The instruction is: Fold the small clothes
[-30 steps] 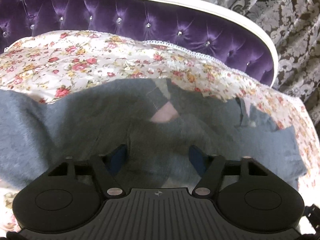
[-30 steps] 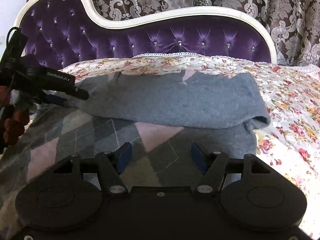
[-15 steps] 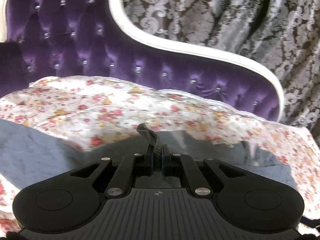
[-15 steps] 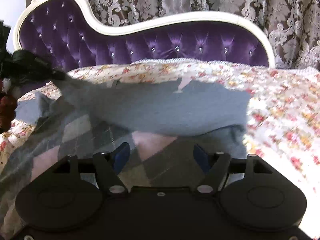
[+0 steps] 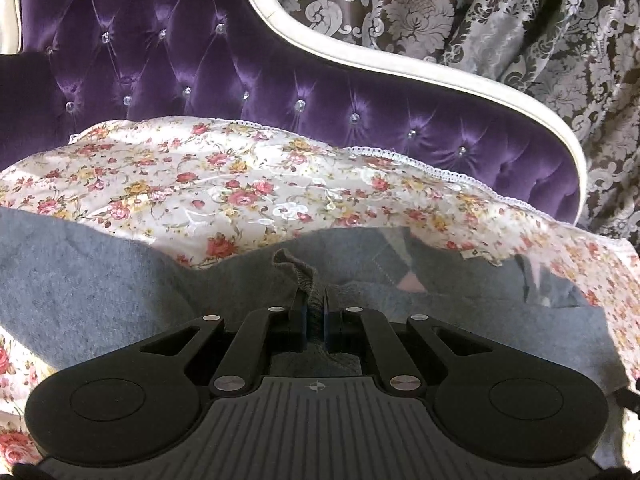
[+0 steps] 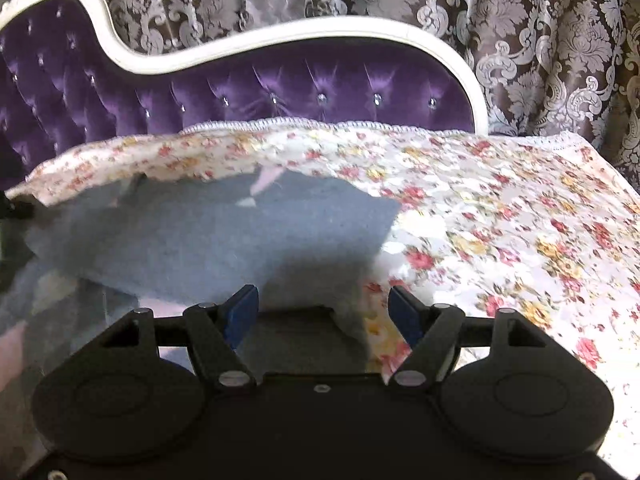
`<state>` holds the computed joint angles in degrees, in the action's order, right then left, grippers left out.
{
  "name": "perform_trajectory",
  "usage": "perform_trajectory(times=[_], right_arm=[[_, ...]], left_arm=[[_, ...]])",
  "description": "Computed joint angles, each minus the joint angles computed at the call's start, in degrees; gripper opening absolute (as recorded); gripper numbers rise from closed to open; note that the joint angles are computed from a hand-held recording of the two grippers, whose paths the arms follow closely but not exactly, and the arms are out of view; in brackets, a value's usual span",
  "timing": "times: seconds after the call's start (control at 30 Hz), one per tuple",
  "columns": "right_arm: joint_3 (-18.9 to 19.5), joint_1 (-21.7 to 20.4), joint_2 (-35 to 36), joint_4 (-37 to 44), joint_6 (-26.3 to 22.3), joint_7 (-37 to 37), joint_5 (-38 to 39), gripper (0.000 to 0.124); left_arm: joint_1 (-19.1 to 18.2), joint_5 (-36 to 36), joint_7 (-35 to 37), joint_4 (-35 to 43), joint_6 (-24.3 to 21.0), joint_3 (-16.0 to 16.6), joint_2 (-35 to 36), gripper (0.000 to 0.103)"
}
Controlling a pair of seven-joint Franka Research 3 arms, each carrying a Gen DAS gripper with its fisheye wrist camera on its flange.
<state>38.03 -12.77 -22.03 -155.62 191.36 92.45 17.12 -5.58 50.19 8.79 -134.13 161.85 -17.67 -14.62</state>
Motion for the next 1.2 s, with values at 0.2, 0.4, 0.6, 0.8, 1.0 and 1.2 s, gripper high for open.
perform_trajectory(times=[0.2, 0.4, 0.6, 0.8, 1.0, 1.2], right_arm=[[12.5, -13.4, -1.7, 0.6, -0.6, 2.8, -1.9, 0.074], [20.9, -25.3, -4.7, 0.9, -2.2, 13.2, -0.2, 0.075], [13.0, -18.2, -7.1, -1.9, -4.1, 14.4, -4.4, 0.079], [10.3, -16.0, -9.3, -2.4, -4.1, 18.8, -7.2, 0.084], [6.4, -10.7, -9.6, -2.9, -2.7, 20.8, -8.9, 0.09], [-3.3, 3.3, -7.4, -3.2, -1.6, 17.8, -8.0, 0.094]], left_arm=[[-0.4, -0.5, 0.4, 0.2, 0.0, 0.1, 0.3, 0.006], [-1.3, -2.3, 2.5, -0.3, -0.6, 0.6, 0.4, 0.007], [-1.4, -2.5, 4.6, -1.3, -1.6, 0.4, 0.0, 0.018], [-3.0, -9.8, 9.8, -5.6, 2.3, 3.5, -2.4, 0.044], [-0.7, -12.1, 13.0, -9.8, 2.1, 1.6, -7.7, 0.046], [-0.3, -16.2, 16.7, -14.9, 2.2, 3.3, -14.4, 0.068]])
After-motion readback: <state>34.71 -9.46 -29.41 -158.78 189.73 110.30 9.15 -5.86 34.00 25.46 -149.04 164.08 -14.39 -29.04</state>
